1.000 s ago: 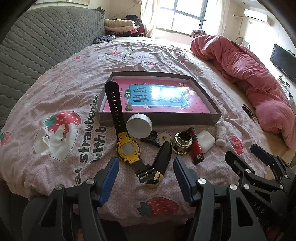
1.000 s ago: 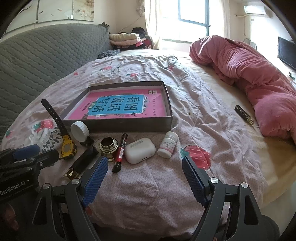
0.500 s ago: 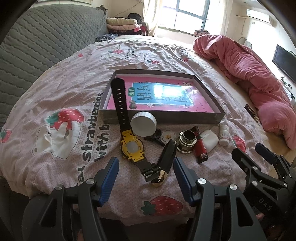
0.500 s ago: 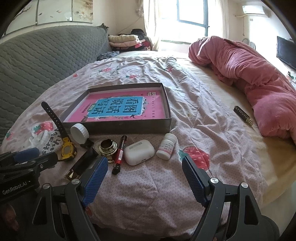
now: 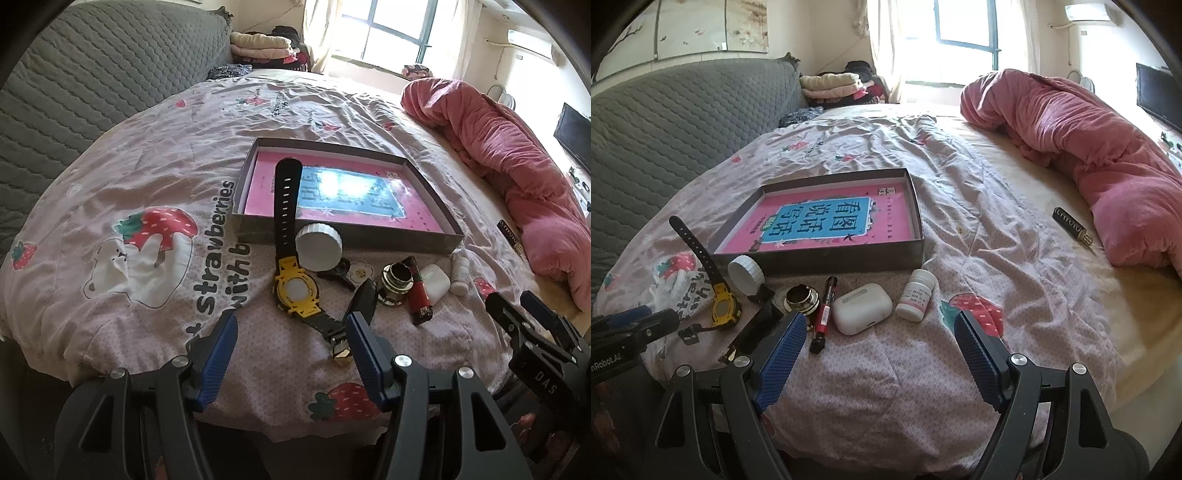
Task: Organize rigid objects
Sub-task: 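Grasp the yellow-faced black-strap watch with the left tool while the right tool grasps the white pill bottle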
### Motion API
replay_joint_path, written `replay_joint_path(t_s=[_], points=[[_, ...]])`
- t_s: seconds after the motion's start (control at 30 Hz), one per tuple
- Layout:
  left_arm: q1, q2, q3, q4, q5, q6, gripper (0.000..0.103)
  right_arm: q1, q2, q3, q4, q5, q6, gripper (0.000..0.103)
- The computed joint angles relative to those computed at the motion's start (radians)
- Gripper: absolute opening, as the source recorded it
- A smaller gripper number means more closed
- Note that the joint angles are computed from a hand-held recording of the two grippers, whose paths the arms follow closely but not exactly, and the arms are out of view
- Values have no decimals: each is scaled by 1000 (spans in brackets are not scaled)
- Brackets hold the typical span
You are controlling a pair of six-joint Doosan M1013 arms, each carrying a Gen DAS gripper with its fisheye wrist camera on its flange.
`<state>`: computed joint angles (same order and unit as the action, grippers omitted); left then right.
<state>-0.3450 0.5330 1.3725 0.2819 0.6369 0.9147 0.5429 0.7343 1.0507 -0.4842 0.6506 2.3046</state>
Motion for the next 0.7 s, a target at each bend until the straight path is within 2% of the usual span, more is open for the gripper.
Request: replay_joint_path(t_s=[0.4,0.63,0.7], points=[[-7,-6,32,-44,9,103,61,-11,-2,5,28,4,8,83],[-17,32,8,24,7,113,60,-12,2,-1,35,9,6,83],[-17,43,1,30,8,135,55,-13,4,-3,38,15,7,83]])
